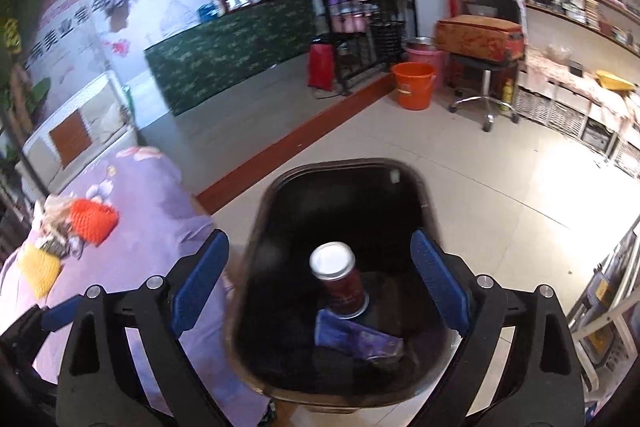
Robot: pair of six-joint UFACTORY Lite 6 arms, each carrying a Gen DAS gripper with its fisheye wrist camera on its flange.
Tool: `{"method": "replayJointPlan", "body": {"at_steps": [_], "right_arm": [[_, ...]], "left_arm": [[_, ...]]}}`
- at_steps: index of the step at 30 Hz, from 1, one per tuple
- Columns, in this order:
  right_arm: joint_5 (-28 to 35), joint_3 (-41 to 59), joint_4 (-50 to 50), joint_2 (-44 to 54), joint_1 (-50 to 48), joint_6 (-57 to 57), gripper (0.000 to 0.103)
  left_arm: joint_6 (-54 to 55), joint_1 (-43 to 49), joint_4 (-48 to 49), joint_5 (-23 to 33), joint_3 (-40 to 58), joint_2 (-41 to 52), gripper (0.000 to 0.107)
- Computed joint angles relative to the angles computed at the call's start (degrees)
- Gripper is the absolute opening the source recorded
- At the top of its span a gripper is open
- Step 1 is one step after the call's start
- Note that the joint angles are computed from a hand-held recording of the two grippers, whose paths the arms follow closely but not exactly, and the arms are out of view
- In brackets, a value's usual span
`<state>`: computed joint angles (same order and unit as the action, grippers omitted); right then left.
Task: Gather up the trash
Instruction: 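Open the left tool over the black bin to drop the purple bag, then move both tools back over the trash on the bed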
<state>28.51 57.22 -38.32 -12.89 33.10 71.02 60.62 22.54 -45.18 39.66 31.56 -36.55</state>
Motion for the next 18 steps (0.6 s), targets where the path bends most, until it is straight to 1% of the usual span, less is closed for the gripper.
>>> {"method": "replayJointPlan", "body": {"at_steps": [3,7,11,14,18], "right_arm": [[-1.0,3.5,0.3,3.8,3.7,-0.2,0.091],[-2.2,7.6,-1.0,8.4,8.8,0.9,0.091],[-3.0,14.1,-2.1,14.7,14.2,1.0,0.091],[-2.6,20.6,-3.3,20.2,18.2,1.0,0.091],[-2.4,29.8,0.1,27.5,21.8,-4.9,0.091]], "left_arm": [[4.4,7.5,-0.6,2.3,-0.7,-1.1,0.095],[14.4,22.8,-3.7,8.9,-1.2,-2.4,0.096],[22.8,36.6,-6.5,13.2,0.0,-1.3,0.096],[29.3,47.0,-8.6,15.5,1.6,2.3,0.096],[32.9,57.2,-11.1,17.2,7.1,10.7,0.096]]}}
